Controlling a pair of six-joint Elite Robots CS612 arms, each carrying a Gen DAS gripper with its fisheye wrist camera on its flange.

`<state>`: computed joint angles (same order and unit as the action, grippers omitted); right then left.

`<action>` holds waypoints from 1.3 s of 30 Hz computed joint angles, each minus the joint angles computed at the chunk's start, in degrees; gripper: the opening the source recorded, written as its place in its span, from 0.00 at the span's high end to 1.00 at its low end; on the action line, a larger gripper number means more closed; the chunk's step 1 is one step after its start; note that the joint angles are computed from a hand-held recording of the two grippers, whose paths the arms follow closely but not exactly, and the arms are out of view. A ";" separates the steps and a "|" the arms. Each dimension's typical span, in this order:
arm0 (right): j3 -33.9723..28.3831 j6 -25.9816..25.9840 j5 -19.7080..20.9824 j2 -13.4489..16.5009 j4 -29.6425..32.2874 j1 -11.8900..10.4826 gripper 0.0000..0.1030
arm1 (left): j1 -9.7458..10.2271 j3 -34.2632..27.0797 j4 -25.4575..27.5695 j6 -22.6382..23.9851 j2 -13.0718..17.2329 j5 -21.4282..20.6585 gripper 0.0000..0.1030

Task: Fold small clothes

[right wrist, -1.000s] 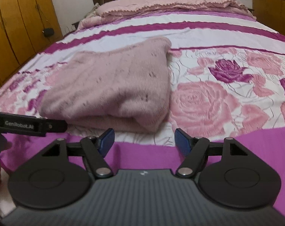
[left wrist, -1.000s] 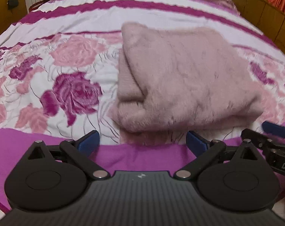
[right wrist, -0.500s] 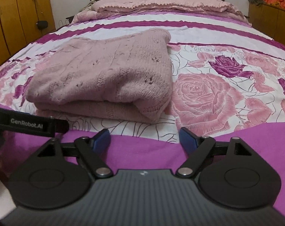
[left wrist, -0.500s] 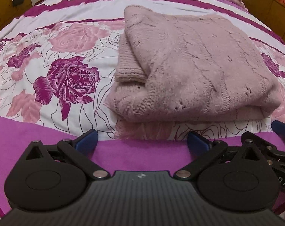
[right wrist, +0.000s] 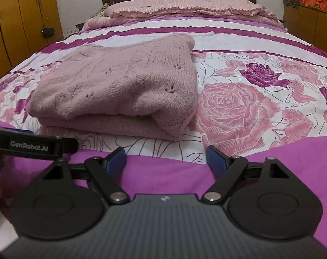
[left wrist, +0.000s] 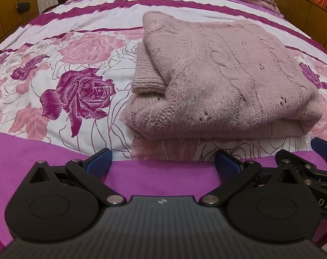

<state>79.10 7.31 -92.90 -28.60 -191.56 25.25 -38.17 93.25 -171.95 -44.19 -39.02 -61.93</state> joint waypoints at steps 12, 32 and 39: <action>-0.14 -0.32 -0.50 0.13 -0.16 0.20 0.18 | -0.38 0.35 -0.90 0.31 0.12 0.99 0.00; -0.18 -0.37 -0.54 0.20 -0.23 0.20 0.18 | -0.43 0.34 -0.95 0.30 0.16 1.13 0.00; -0.18 -0.38 -0.57 0.21 -0.26 0.22 0.18 | -0.44 0.34 -0.96 0.31 0.17 1.15 0.00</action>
<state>78.92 6.93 -93.47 -28.39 -191.82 25.47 -38.61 93.59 -172.91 -43.89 -38.85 -60.78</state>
